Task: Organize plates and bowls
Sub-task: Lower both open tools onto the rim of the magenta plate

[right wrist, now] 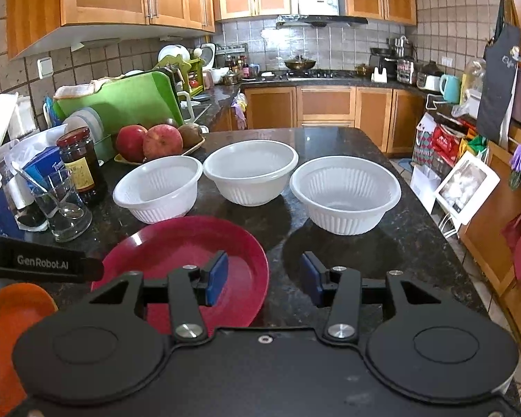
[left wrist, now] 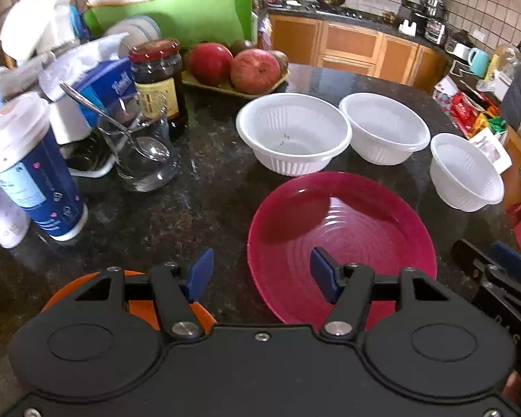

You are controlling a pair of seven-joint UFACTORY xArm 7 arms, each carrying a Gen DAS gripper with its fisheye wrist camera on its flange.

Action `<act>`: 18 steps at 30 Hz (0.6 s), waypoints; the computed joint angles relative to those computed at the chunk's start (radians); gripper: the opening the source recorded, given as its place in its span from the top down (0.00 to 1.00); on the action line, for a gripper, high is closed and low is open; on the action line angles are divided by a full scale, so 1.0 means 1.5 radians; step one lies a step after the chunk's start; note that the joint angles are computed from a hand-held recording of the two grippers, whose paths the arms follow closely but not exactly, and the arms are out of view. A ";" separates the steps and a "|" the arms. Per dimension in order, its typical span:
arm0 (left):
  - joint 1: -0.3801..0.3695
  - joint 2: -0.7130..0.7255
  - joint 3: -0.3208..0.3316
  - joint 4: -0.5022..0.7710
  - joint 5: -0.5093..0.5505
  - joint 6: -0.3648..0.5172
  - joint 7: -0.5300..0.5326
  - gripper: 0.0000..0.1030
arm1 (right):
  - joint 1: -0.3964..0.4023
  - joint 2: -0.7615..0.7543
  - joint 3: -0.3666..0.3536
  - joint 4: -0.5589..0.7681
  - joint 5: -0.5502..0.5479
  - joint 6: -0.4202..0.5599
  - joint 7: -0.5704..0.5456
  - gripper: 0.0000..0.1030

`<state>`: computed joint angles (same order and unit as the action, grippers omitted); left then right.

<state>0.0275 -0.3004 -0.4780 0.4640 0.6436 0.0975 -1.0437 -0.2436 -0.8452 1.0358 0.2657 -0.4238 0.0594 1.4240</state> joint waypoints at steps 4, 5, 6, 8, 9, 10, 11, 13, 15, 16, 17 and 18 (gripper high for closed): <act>-0.081 0.019 0.091 -0.005 -0.094 -0.009 0.080 0.37 | -0.003 0.011 0.002 0.009 -0.001 0.008 0.000 0.53; -0.089 0.024 0.101 -0.002 -0.110 -0.006 0.095 0.37 | -0.004 0.016 0.002 0.012 -0.003 0.009 -0.002 0.53; -0.094 0.027 0.106 0.001 -0.119 -0.001 0.110 0.37 | -0.010 0.023 0.002 0.016 -0.005 0.006 -0.004 0.53; -0.104 0.036 0.117 0.011 -0.130 0.011 0.148 0.38 | -0.016 0.034 0.002 0.021 -0.007 0.005 -0.008 0.53; -0.106 0.040 0.120 0.017 -0.130 0.018 0.166 0.38 | -0.015 0.038 -0.001 0.021 -0.006 0.007 -0.010 0.53; -0.102 0.042 0.116 0.022 -0.121 0.022 0.175 0.38 | -0.013 0.042 -0.006 0.021 -0.006 0.008 -0.013 0.53; -0.085 0.043 0.103 0.025 -0.099 0.022 0.168 0.38 | -0.016 0.047 -0.007 0.023 -0.006 0.007 -0.014 0.53; -0.038 0.041 0.061 0.034 -0.032 0.027 0.120 0.38 | -0.024 0.057 -0.007 0.027 -0.007 0.004 -0.015 0.53; 0.001 0.040 0.026 0.042 0.040 0.032 0.057 0.38 | -0.032 0.067 -0.007 0.030 -0.008 -0.003 -0.018 0.53; 0.004 0.042 0.024 0.047 0.061 0.034 0.039 0.38 | -0.037 0.073 -0.005 0.033 -0.008 -0.006 -0.020 0.53; 0.001 0.044 0.028 0.050 0.073 0.036 0.027 0.38 | -0.042 0.078 -0.004 0.035 -0.007 -0.008 -0.022 0.53; -0.006 0.048 0.035 0.053 0.079 0.039 0.024 0.38 | -0.048 0.082 -0.001 0.037 -0.007 -0.010 -0.024 0.53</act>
